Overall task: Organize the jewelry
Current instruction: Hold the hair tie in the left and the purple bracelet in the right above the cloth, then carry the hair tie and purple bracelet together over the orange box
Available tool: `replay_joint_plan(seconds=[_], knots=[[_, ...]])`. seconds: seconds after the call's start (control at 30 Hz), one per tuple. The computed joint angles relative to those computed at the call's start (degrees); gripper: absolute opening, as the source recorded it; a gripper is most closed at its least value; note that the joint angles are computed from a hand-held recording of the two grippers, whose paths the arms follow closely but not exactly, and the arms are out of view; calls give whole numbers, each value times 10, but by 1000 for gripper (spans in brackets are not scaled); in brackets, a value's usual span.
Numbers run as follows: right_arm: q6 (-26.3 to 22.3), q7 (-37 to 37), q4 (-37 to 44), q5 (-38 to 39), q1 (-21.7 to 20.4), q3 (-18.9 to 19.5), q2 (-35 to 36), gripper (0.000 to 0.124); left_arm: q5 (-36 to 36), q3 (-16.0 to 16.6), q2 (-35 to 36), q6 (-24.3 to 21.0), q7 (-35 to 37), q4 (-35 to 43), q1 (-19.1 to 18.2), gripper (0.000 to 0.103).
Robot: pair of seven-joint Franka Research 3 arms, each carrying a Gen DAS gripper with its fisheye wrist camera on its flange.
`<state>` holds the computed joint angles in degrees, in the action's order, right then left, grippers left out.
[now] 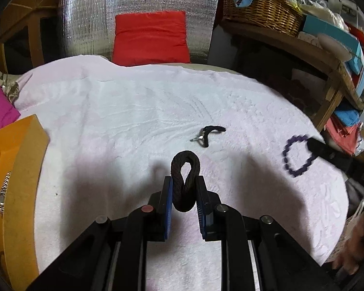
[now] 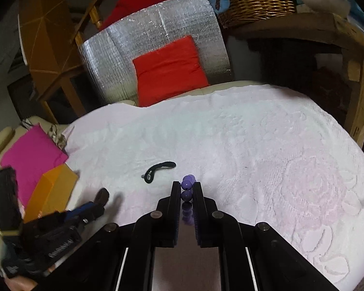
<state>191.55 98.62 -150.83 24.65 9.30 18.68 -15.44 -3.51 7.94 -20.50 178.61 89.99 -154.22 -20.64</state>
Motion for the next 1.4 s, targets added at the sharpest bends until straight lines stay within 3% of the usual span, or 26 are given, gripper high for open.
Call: replay_joint_plan(seconds=[0.13,0.33,0.4,0.67,0.97,1.2,1.4], knots=[[15,12,-18,-11,83,-85,-17,11,41,-70,-26,5,-46,-25,80,19],[24,38,-34,-44,190,-189,-36,11,90,-105,-122,2,-110,-88,129,19],[27,46,-38,-52,204,-197,-41,11,108,-106,-169,-6,-119,-110,131,19],[29,66,-67,-57,208,-165,-77,11,132,-69,-309,-47,-113,-156,101,19],[-6,61,-82,-43,134,-55,-129,11,125,-48,-406,-67,-89,-177,66,19],[-12,64,-70,-47,134,-41,-134,11,120,-34,-464,-78,-71,-190,79,19],[-19,58,-36,-59,146,-34,-107,11,114,-17,-488,-82,-53,-198,112,19]])
